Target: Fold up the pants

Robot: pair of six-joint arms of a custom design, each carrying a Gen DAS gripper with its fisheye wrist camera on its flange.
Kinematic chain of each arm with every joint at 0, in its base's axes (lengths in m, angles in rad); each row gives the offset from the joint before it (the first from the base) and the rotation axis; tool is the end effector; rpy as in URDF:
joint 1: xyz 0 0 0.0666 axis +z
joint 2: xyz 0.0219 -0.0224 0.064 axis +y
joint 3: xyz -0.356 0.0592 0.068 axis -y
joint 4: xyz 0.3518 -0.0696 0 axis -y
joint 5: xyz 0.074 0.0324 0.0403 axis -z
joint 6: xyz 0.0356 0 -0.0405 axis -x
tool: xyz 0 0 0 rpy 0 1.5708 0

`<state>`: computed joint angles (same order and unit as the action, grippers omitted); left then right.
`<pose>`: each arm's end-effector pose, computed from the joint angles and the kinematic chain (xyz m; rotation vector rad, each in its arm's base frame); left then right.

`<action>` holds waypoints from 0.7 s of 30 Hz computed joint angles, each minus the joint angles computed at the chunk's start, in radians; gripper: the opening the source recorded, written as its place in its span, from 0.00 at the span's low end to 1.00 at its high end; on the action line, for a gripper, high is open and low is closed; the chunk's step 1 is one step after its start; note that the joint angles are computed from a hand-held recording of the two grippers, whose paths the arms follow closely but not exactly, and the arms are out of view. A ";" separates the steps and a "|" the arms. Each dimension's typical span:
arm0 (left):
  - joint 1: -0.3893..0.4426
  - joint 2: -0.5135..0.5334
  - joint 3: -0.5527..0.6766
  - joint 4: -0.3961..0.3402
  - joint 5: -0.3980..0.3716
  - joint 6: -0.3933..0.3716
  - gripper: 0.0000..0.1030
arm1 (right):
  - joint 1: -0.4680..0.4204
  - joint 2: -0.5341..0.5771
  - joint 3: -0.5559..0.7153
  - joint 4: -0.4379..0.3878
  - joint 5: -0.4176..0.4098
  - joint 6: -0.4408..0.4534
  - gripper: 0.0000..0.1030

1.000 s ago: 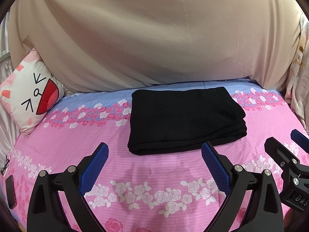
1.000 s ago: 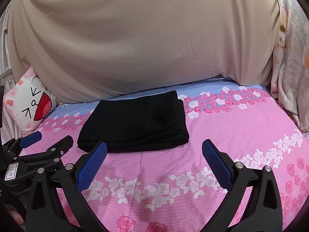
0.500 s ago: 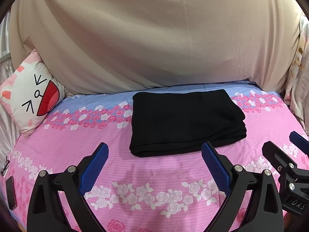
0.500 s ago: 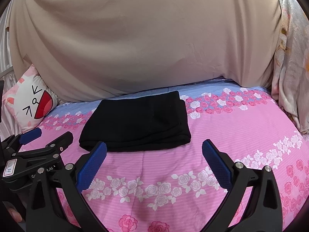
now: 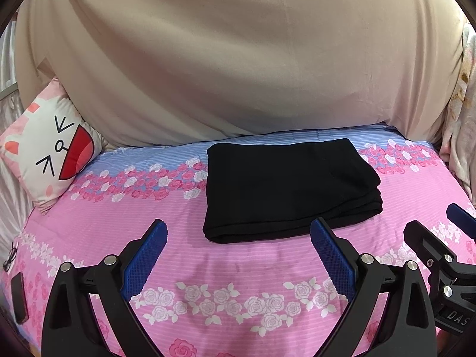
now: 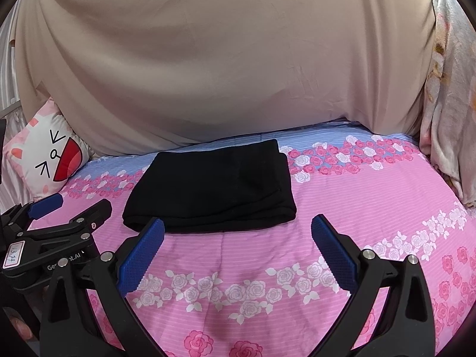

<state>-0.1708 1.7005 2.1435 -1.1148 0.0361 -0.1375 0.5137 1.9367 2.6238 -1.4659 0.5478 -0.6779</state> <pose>0.5307 -0.0933 0.5573 0.3636 2.2131 -0.0585 0.4961 0.2582 0.5884 0.4377 2.1702 0.0045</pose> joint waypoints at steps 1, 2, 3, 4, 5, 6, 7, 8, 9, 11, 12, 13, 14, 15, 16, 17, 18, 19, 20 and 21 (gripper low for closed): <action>0.001 -0.001 -0.002 0.004 0.001 -0.003 0.93 | 0.000 0.000 0.000 0.000 -0.001 -0.001 0.94; 0.001 -0.003 -0.004 0.008 0.001 -0.005 0.93 | 0.001 0.001 0.002 -0.001 0.001 -0.003 0.94; 0.000 -0.003 -0.006 0.009 0.001 -0.005 0.93 | 0.001 0.001 0.001 0.000 0.001 -0.002 0.94; 0.001 -0.002 -0.004 0.008 0.004 -0.007 0.93 | 0.001 0.000 0.000 0.001 0.001 -0.001 0.94; 0.001 -0.001 -0.001 0.005 0.008 -0.006 0.93 | 0.001 0.000 0.000 0.001 0.001 -0.001 0.94; 0.002 0.001 0.001 0.002 0.012 -0.005 0.93 | 0.001 -0.001 -0.001 0.002 0.000 -0.001 0.94; 0.003 0.001 0.002 0.002 0.013 -0.004 0.93 | 0.001 -0.001 -0.001 0.002 0.001 -0.001 0.94; 0.002 0.001 0.000 0.005 0.009 -0.003 0.93 | 0.001 0.000 -0.001 0.002 0.001 0.000 0.94; 0.001 0.000 -0.002 0.008 0.006 -0.003 0.93 | 0.000 0.000 0.000 0.002 0.000 0.002 0.94; -0.001 0.000 -0.004 0.011 0.000 -0.002 0.93 | 0.000 0.000 0.000 0.001 0.001 0.000 0.94; -0.003 -0.002 -0.007 0.013 -0.002 -0.001 0.93 | 0.002 0.001 0.002 -0.001 0.003 -0.002 0.94; -0.003 -0.002 -0.007 0.013 -0.002 -0.001 0.93 | 0.002 0.001 0.002 -0.002 0.004 -0.003 0.94; -0.003 -0.002 -0.007 0.013 -0.003 0.000 0.93 | 0.001 -0.001 -0.001 0.002 0.001 0.000 0.94; -0.003 -0.002 -0.007 0.013 -0.002 -0.001 0.93 | 0.001 -0.001 -0.001 0.002 0.001 0.000 0.94; -0.003 -0.002 -0.007 0.012 -0.003 -0.001 0.93 | 0.000 -0.001 -0.001 0.001 0.002 0.001 0.94; -0.003 -0.003 -0.007 0.013 -0.003 0.001 0.93 | 0.000 -0.002 -0.004 0.003 0.000 0.001 0.94; -0.002 -0.002 -0.007 0.013 0.000 0.000 0.93 | 0.000 -0.004 -0.007 0.005 0.001 0.001 0.94; -0.003 -0.003 -0.008 0.014 -0.003 0.001 0.93 | 0.000 -0.003 -0.005 0.003 0.000 0.002 0.94; -0.002 -0.003 -0.008 0.014 -0.002 -0.001 0.93 | 0.000 -0.002 -0.004 0.002 0.001 0.001 0.94; -0.003 -0.002 -0.007 0.013 -0.002 -0.002 0.93 | 0.001 -0.002 -0.004 0.002 0.003 -0.001 0.94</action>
